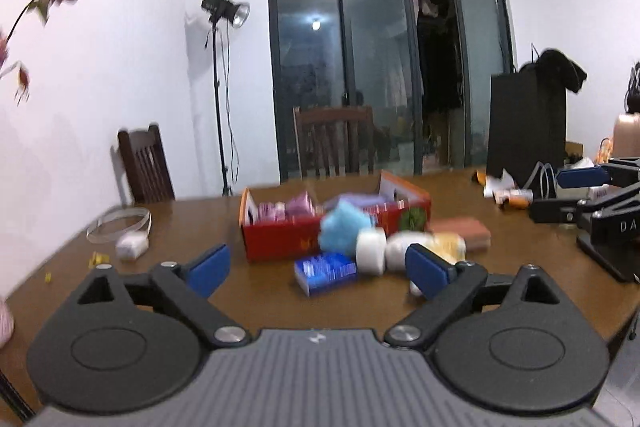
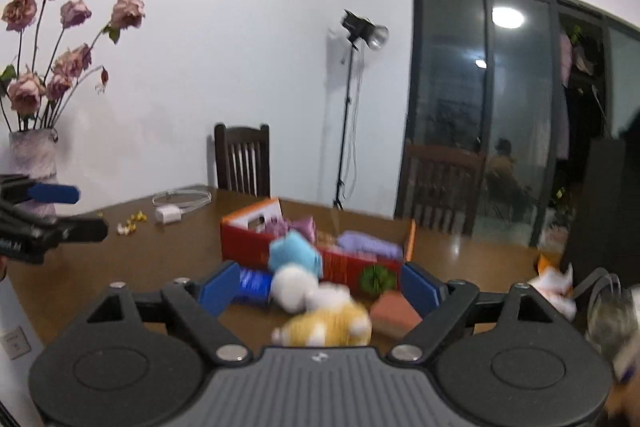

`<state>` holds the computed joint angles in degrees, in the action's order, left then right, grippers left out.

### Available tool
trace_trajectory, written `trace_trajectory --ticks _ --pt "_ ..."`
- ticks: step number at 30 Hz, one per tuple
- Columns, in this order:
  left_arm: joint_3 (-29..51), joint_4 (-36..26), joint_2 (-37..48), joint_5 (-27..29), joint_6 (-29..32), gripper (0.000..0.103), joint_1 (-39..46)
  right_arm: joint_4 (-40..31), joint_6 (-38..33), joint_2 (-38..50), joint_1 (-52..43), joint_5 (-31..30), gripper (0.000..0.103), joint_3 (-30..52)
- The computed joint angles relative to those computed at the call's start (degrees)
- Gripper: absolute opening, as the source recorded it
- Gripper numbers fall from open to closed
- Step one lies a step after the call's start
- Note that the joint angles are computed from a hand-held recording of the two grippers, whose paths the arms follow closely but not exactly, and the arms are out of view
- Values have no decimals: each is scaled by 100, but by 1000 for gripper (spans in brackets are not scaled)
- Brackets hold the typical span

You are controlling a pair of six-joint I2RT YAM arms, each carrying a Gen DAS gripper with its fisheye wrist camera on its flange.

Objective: Organize soft objects
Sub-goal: 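Move both grippers back from the box toward the sponge block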

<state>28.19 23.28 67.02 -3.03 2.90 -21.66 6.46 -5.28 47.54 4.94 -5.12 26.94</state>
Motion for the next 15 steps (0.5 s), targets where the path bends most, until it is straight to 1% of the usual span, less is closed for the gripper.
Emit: trace_trajectory --ticks 1,4,6,7,8,10,12,15 --pt "-143 1 -100 182 -56 96 131 -122 75 -247 60 81 87 -178" --pt "-511 -44 -421 530 -260 97 336 -575 377 -1070 -54 -84 87 -645" --pt "-667 -72 -569 558 -280 97 422 -490 684 -1071 -46 -139 87 -834" --pt "-695 -98 -598 480 -267 97 390 -613 801 -1170 -239 -332 87 -920" --pt "-739 -101 -633 420 -231 97 372 -682 878 -1218 -253 -317 87 -980" --pt "-741 -112 -624 335 -225 97 324 -804 871 -1348 -373 -301 87 -1089" --pt "-723 -139 -603 426 -264 97 384 -855 868 -1442 -445 -274 87 -1157" --pt "-663 -20 -294 471 -361 97 368 -637 944 -1304 -570 -366 87 -1232"
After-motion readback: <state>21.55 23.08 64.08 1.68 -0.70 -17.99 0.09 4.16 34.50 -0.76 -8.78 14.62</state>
